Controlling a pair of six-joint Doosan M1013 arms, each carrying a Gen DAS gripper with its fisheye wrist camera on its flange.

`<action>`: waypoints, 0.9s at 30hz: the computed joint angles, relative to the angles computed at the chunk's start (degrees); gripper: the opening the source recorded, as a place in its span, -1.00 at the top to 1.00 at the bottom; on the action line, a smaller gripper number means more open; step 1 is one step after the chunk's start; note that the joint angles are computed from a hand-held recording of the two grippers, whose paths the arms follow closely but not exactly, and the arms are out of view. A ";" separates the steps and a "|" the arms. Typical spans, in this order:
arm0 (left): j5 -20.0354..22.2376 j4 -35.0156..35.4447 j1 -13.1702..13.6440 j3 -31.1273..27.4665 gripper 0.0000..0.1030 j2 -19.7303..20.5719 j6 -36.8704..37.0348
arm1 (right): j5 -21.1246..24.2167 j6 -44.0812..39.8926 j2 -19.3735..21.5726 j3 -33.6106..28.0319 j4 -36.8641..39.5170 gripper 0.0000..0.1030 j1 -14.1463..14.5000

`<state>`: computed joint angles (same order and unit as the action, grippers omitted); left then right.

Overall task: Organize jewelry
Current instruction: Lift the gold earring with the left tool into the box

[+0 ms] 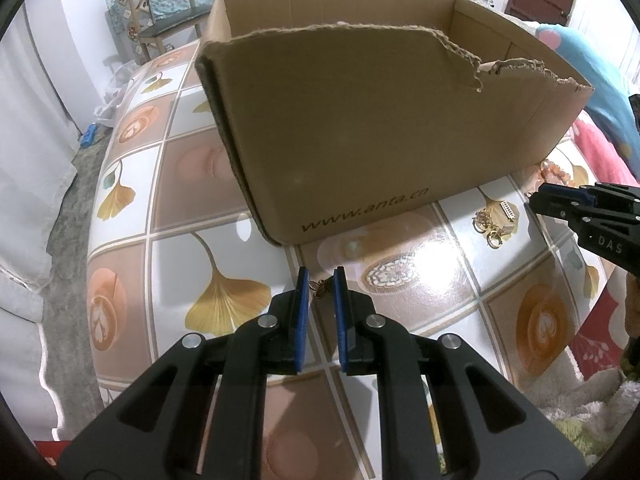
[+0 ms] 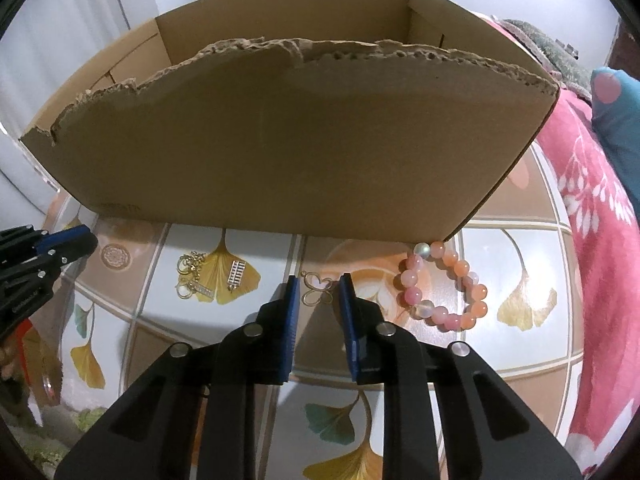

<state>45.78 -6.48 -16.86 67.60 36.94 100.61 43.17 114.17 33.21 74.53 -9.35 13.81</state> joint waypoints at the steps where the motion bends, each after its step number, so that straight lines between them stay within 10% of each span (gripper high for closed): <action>1: -0.04 0.03 -0.04 -0.04 0.78 0.01 -0.10 | -0.47 -0.58 -0.28 0.58 0.44 0.74 -0.45; 27: -6.95 -6.84 0.77 4.74 0.78 -4.51 8.09 | -6.99 -0.32 -5.51 6.38 -1.61 0.74 -0.48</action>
<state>38.83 -13.32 -16.09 72.34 32.43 108.70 36.18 113.85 27.70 80.91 -10.95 13.33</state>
